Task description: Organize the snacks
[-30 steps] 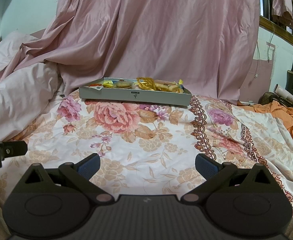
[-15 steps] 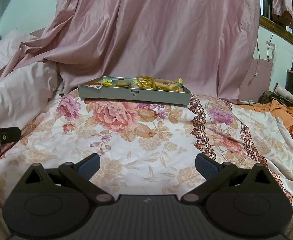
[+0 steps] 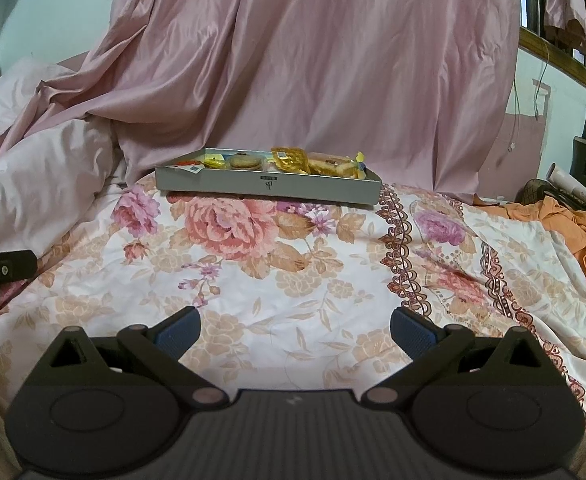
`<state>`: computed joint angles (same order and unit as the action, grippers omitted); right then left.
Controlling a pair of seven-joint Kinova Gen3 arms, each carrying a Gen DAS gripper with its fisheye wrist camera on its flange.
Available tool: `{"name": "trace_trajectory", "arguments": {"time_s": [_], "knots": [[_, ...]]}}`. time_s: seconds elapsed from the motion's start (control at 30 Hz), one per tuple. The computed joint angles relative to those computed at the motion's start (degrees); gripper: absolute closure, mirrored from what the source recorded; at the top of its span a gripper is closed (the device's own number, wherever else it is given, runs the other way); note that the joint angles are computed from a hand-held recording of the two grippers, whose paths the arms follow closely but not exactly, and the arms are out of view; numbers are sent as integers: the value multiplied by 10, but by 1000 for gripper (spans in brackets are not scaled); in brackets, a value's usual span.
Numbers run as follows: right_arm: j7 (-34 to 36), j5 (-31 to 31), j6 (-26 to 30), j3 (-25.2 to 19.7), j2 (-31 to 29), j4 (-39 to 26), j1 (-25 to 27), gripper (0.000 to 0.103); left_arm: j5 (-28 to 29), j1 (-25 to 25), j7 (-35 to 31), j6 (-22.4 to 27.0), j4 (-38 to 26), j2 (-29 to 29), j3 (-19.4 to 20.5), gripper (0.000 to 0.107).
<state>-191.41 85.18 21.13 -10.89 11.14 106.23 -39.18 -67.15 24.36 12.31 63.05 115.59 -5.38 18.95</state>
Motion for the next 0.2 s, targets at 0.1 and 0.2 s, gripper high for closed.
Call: {"name": "trace_trajectory", "arguments": {"time_s": [0.1, 0.2], "knots": [[4, -4, 0, -1, 1, -1, 1, 0, -3, 0, 4, 2, 1, 0, 1, 5], [9, -9, 0, 1, 0, -2, 0, 0, -1, 1, 3, 5, 0, 0, 2, 5]]}}
